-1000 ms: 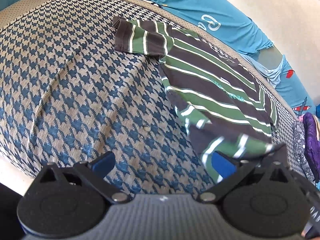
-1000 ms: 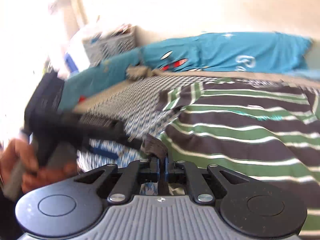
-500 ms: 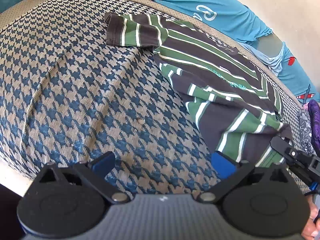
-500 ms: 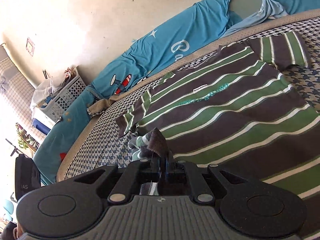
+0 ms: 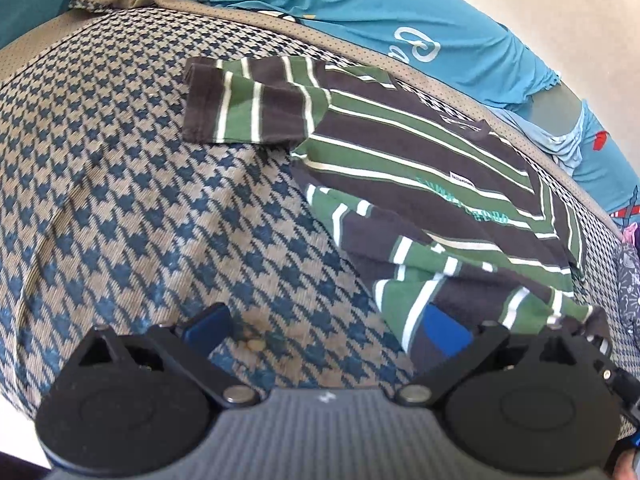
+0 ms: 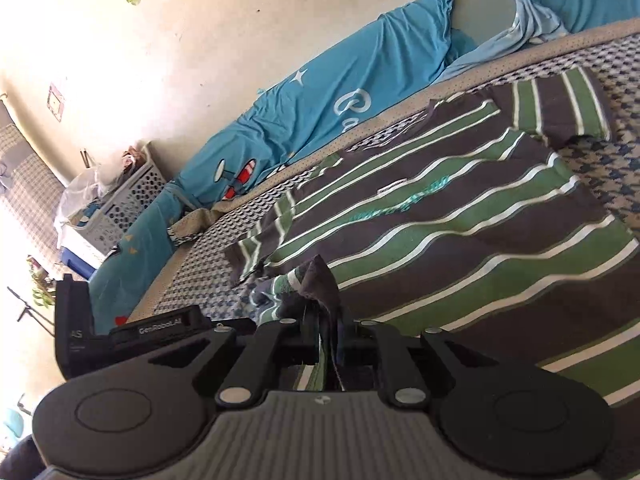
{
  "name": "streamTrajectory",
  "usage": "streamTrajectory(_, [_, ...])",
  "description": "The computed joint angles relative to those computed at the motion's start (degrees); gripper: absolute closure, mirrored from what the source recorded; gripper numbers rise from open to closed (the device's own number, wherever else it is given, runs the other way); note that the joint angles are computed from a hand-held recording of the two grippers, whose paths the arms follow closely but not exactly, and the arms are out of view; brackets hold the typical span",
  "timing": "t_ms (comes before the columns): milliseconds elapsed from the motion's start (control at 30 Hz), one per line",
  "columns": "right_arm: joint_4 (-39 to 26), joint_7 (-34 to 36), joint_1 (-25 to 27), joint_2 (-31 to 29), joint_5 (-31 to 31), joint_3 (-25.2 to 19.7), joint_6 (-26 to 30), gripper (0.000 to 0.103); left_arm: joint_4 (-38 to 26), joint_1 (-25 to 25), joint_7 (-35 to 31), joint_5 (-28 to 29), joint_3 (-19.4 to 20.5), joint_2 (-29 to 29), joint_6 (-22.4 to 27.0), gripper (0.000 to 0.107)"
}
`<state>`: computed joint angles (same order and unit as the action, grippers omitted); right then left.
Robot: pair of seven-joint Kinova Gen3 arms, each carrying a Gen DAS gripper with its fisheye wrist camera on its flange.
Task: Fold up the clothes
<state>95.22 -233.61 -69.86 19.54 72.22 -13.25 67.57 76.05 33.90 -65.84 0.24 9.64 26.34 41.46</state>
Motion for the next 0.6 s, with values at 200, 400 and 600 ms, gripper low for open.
streamTrajectory(200, [-2.7, 3.8, -1.5, 0.6, -2.6, 0.0, 7.6, 0.085, -3.5, 1.5, -1.7, -0.6, 0.2, 2.2, 1.9, 0.005])
streamTrajectory(400, [-3.9, 4.6, -3.8, 0.4, -4.8, -1.5, 15.3, 0.068, -7.7, 2.9, -2.6, -1.5, 0.0, 4.6, 4.3, 0.005])
streamTrajectory(600, [0.4, 3.9, -4.2, -2.7, -6.9, -3.7, 7.7, 0.068, -8.1, 4.0, -0.3, -1.6, -1.3, 5.3, 3.3, 0.005])
